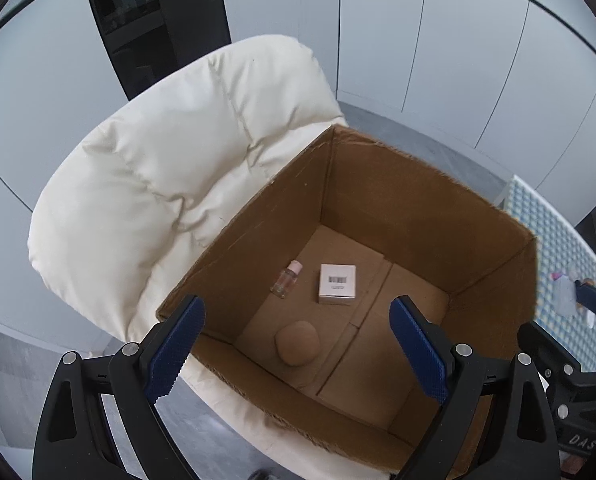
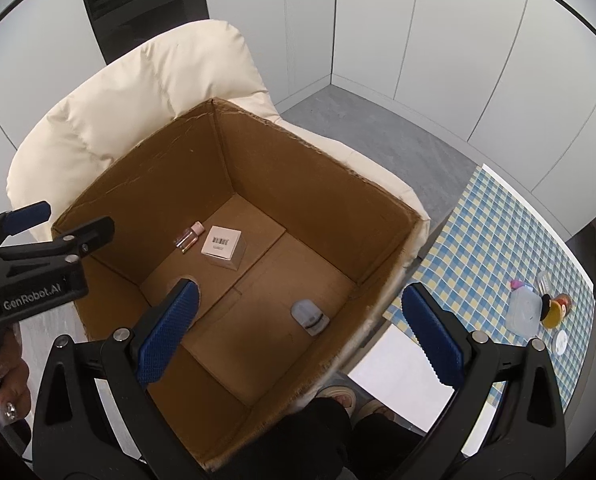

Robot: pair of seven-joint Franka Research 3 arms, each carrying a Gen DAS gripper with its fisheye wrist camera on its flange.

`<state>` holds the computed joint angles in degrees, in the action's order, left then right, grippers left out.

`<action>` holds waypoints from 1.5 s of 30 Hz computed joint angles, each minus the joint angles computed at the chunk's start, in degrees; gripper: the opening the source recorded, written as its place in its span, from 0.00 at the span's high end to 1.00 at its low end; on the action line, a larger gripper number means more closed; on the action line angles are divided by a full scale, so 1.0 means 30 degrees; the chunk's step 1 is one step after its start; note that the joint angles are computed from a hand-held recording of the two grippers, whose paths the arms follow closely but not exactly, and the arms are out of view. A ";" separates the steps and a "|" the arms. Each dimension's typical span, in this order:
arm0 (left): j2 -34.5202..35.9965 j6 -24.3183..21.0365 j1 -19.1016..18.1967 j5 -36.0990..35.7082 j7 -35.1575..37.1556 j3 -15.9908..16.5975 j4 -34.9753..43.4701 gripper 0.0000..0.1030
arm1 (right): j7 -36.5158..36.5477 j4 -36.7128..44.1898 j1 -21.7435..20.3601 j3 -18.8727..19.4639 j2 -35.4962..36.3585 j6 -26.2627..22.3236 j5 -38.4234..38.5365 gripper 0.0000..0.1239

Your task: Organize objects

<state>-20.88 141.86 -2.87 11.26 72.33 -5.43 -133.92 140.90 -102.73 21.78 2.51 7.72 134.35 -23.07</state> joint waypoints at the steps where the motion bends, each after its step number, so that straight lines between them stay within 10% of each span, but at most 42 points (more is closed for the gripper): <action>1: -0.0144 -0.0137 -0.0058 -0.0094 0.0023 -0.0008 0.0010 0.09 | 0.0144 -0.0324 -0.0014 -0.0010 -0.0313 0.0085 0.0067 0.17; 45: -1.2878 -0.8100 -0.4938 -0.2092 -0.2536 -0.1490 -0.5990 0.09 | 0.2762 -1.1364 -0.1674 0.5176 -1.3424 -0.1775 0.4422 0.17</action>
<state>-59.52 117.56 -17.68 4.98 64.72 -9.90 -151.89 149.19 -136.82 16.76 18.04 -32.55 129.03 -9.80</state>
